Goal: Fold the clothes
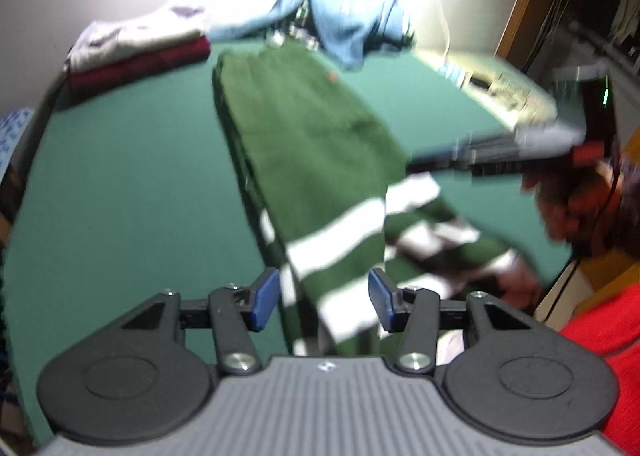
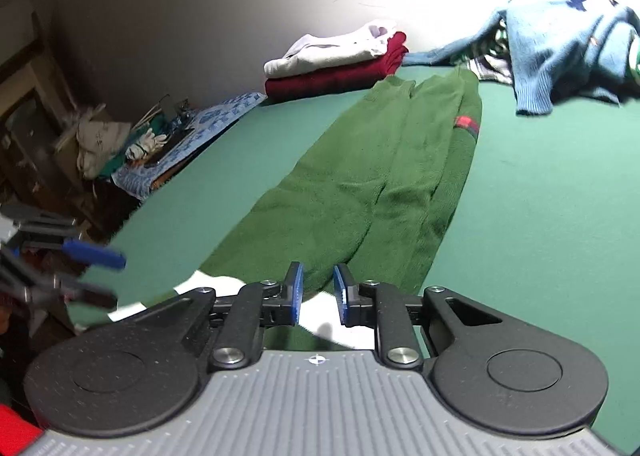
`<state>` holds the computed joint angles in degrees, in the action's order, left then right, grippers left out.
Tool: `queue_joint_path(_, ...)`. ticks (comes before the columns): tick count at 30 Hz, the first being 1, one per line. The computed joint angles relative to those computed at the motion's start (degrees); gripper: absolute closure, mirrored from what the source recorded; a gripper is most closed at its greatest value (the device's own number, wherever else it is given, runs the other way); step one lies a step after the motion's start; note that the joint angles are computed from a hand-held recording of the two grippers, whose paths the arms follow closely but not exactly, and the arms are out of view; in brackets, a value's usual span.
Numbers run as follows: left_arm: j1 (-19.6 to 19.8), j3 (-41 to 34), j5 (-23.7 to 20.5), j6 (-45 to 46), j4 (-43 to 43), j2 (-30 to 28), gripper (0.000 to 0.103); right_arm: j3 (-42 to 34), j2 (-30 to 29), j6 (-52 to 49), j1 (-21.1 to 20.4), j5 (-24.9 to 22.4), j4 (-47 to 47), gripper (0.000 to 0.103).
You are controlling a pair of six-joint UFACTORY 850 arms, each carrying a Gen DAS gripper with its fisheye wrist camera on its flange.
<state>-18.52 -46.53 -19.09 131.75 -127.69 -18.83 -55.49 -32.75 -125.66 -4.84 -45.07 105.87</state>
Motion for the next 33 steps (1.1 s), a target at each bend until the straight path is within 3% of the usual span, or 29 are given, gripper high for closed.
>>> queue_joint_path(3, 0.93, -2.81, -4.53, -11.35, 15.08, -3.34, 0.054, 1.34, 1.16, 1.83, 0.75, 2.44, -0.16, 0.084)
queue_joint_path(6, 0.70, -5.18, -6.01, -20.91, 29.16, -7.08, 0.054, 3.30, 2.67, 3.45, 1.33, 5.27, 0.47, 0.084)
queue_joint_path(10, 2.01, -4.17, -9.96, -17.33, 30.81, -8.40, 0.045, 6.95, 5.34, 5.27, 1.66, 9.22, 1.68, 0.084)
queue_joint_path(12, 3.25, -4.98, -12.20, -21.16, 36.45, -8.67, 0.045, 8.49, 6.77, 4.86, 2.24, 11.80, 3.47, 0.086)
queue_joint_path(15, 5.35, -8.85, -15.40, -30.14, 49.01, -10.04, 0.045, 7.09, 8.15, 13.54, 3.51, 17.93, -3.19, 0.086)
queue_joint_path(18, 6.93, -11.90, -13.02, -30.34, 54.45, -9.12, 0.041, 4.03, 9.27, 23.52, 3.14, 20.11, -13.12, 0.084)
queue_joint_path(22, 9.26, -23.77, -12.78, -39.38, 60.06, -13.93, 0.028, -4.69, 7.50, 38.30, 1.52, 17.68, -25.62, 0.077)
queue_joint_path(24, 9.34, -30.47, -10.96, -42.97, 61.32, -17.85, 0.023, -11.66, 3.58, 45.41, 0.52, 13.48, -30.34, 0.071)
queue_joint_path(27, 8.38, -39.77, -7.49, -48.37, 63.20, -24.28, 0.025, -23.32, -4.48, 52.42, -0.43, 9.20, -34.23, 0.063)
queue_joint_path(31, 7.57, -48.58, -3.74, -43.33, 53.20, -31.57, 0.031, -36.42, -14.96, 56.25, -0.61, 8.11, -36.31, 0.062)
queue_joint_path(33, 7.49, -53.65, -3.50, -49.02, 57.60, -35.21, 0.033, -42.94, -20.22, 58.61, -1.17, 5.71, -36.46, 0.062)
